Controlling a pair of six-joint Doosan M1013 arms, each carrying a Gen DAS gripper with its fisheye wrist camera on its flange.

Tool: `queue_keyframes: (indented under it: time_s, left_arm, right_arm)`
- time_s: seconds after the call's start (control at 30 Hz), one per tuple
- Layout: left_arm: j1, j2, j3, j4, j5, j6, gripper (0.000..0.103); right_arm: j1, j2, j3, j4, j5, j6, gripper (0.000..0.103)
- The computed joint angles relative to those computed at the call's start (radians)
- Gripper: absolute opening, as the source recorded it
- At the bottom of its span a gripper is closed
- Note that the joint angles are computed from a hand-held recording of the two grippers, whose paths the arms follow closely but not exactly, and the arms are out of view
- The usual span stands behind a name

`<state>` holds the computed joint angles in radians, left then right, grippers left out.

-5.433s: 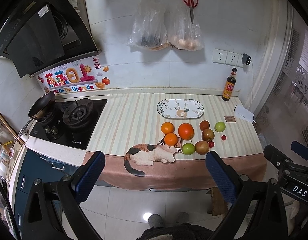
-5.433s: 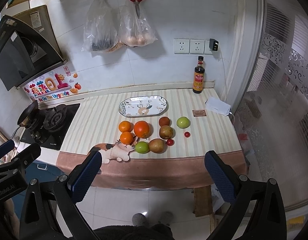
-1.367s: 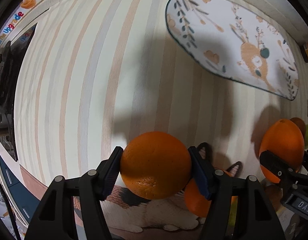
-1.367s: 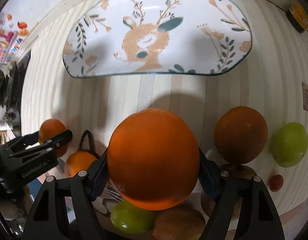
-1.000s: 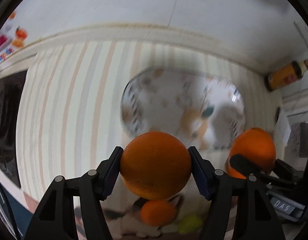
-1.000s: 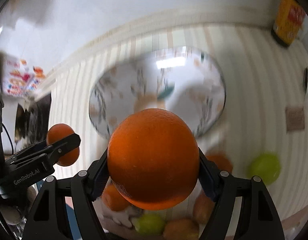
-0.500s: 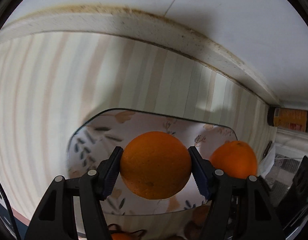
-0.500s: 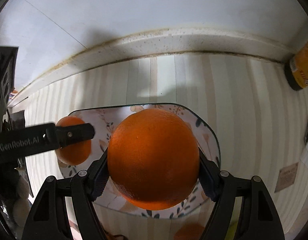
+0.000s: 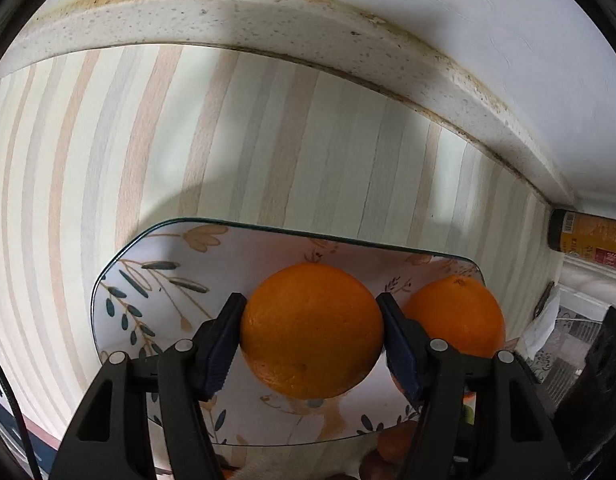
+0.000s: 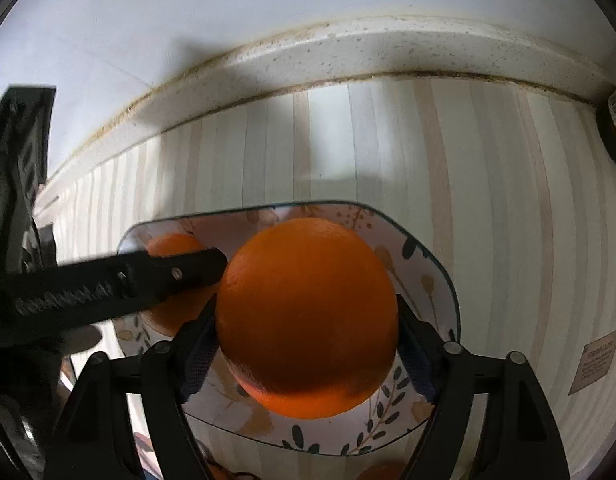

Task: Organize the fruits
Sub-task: 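Carry both fruits onto the deer-print plate and open both tools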

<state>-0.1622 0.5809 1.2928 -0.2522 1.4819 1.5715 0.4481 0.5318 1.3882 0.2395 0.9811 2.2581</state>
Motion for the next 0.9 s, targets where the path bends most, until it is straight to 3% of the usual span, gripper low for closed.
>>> queue_keyframes:
  time_s: [0.13,0.17,0.23,0.6,0.9]
  left_arm:
    - [-0.003,-0.007,0.009,0.016,-0.018,-0.003,0.068]
    - [-0.002,-0.011,0.012,0.009,-0.027,-0.002,0.083]
    - [-0.004,-0.023,0.016,0.029,-0.054,0.005,0.093]
    - [-0.008,-0.145,0.106,0.163,-0.204,0.014,0.093]
    - [0.001,-0.3,0.252,0.239,-0.341,0.024,0.093]
  right_arm:
    - [-0.006,-0.001,-0.011,-0.005,0.027,-0.006,0.095]
    - [-0.008,0.0,-0.014,-0.003,0.04,-0.011,0.096]
    - [-0.007,-0.006,-0.024,-0.019,0.067,0.002,0.097]
    - [0.031,-0.052,-0.027,-0.166,0.163,0.077,0.097]
    - [0.093,-0.128,0.023,-0.258,0.134,0.138,0.097]
